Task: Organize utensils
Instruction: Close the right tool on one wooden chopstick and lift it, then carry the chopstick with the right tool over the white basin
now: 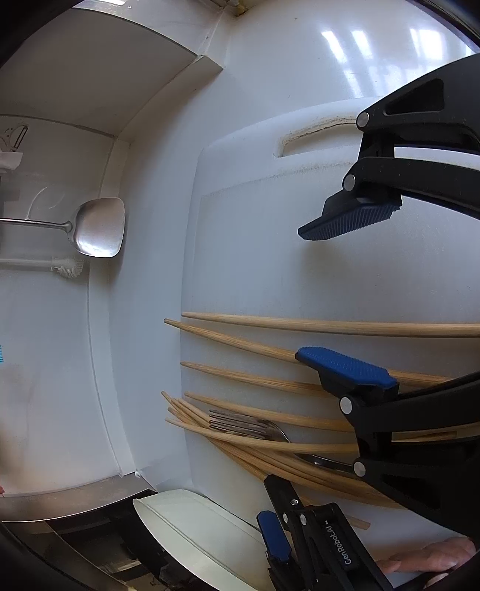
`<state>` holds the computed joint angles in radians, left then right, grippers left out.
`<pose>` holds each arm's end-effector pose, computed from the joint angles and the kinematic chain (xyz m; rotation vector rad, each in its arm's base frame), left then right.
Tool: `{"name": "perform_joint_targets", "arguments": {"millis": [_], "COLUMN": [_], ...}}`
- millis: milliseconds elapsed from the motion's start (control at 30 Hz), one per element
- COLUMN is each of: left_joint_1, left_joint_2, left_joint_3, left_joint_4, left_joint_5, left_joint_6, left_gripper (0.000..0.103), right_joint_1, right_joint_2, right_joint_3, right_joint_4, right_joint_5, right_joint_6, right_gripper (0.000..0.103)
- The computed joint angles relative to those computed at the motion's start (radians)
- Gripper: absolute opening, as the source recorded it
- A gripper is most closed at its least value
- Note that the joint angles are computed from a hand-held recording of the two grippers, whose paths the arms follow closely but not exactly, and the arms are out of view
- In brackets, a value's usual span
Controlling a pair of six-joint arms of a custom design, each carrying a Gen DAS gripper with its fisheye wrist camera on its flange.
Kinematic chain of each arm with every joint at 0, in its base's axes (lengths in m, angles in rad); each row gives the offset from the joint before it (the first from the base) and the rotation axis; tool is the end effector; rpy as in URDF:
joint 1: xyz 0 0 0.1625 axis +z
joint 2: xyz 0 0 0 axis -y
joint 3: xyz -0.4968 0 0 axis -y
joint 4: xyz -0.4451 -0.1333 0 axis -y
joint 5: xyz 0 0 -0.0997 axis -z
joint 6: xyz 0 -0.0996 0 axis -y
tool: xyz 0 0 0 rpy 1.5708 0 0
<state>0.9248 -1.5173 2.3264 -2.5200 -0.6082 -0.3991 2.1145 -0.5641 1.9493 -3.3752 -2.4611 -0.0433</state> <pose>-0.0934 -0.4811 0.2941 0.1969 2.2624 -0.7295 0.3678 -0.5004 -0.0260 0.4370 -2.2436 0.7373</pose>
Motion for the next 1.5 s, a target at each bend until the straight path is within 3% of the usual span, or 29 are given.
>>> {"name": "perform_joint_targets", "arguments": {"millis": [167, 333, 1000, 1200, 1500], "left_joint_1": [-0.014, -0.017, -0.029, -0.047, -0.146], "left_joint_2": [0.004, 0.002, -0.066, -0.108, -0.226], "left_joint_3": [0.003, 0.003, 0.006, -0.008, -0.057], "left_joint_4": [-0.01, -0.01, -0.025, 0.052, 0.28], "left_joint_5": [-0.013, -0.025, -0.096, -0.103, -0.047], "left_joint_6": [0.025, 0.021, -0.017, -0.072, -0.256], "left_gripper": [0.023, 0.01, 0.007, 0.007, 0.007], "right_joint_1": [0.01, 0.016, 0.004, 0.016, 0.084], "right_joint_2": [0.007, 0.017, -0.028, -0.061, -0.11], "right_joint_3": [-0.003, -0.002, 0.064, 0.077, 0.033], "right_joint_4": [-0.005, -0.025, -0.1, -0.085, 0.009], "right_joint_5": [0.011, 0.014, 0.106, 0.112, 0.138], "right_joint_6": [-0.031, -0.049, -0.005, 0.018, -0.008], "right_gripper": [0.032, 0.007, 0.006, 0.006, 0.006]}}
